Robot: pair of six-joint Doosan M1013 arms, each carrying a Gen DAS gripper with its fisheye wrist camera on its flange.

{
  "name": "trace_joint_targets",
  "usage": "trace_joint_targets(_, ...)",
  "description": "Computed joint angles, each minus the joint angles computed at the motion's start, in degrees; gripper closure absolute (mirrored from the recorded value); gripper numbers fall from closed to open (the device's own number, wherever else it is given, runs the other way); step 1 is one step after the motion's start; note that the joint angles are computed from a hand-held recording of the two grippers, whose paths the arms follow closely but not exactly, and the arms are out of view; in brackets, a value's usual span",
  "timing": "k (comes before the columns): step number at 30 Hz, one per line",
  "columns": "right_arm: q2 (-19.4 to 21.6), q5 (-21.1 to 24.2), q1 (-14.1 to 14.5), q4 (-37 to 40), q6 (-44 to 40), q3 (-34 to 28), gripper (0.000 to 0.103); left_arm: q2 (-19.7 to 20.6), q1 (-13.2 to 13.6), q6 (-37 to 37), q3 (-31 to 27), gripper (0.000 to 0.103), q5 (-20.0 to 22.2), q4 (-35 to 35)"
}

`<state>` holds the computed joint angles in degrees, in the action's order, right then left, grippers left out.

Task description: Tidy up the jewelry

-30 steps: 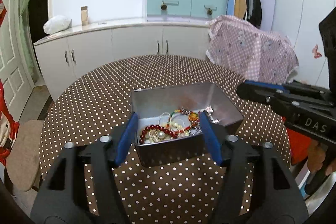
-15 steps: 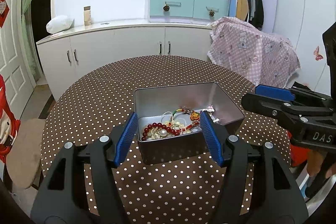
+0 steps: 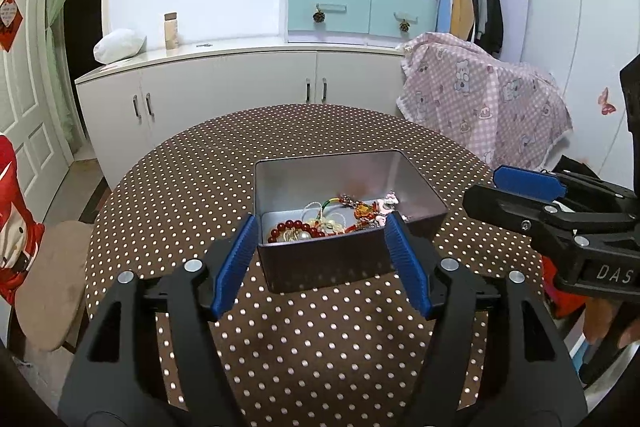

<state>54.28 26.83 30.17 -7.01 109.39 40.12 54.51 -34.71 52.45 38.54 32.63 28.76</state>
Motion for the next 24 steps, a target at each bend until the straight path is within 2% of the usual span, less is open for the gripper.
trace_joint_targets(12, -4.2, -4.9, 1.4, -10.7, 9.6, 7.7, 0.031, -3.9, -1.9, -12.7, 6.3, 0.023, -0.2, 12.1)
trace_joint_targets(16, -5.7, -6.7, 1.9, -17.0, 15.3, 10.2, 0.027, -5.4, -2.5, -17.2, 8.6, 0.021, -0.8, 16.5)
trace_joint_targets(24, -8.1, -9.5, 2.7, -32.1, 30.1, 14.6, 0.019, -7.1, -4.0, -26.6, 11.2, 0.017, 0.7, 26.3)
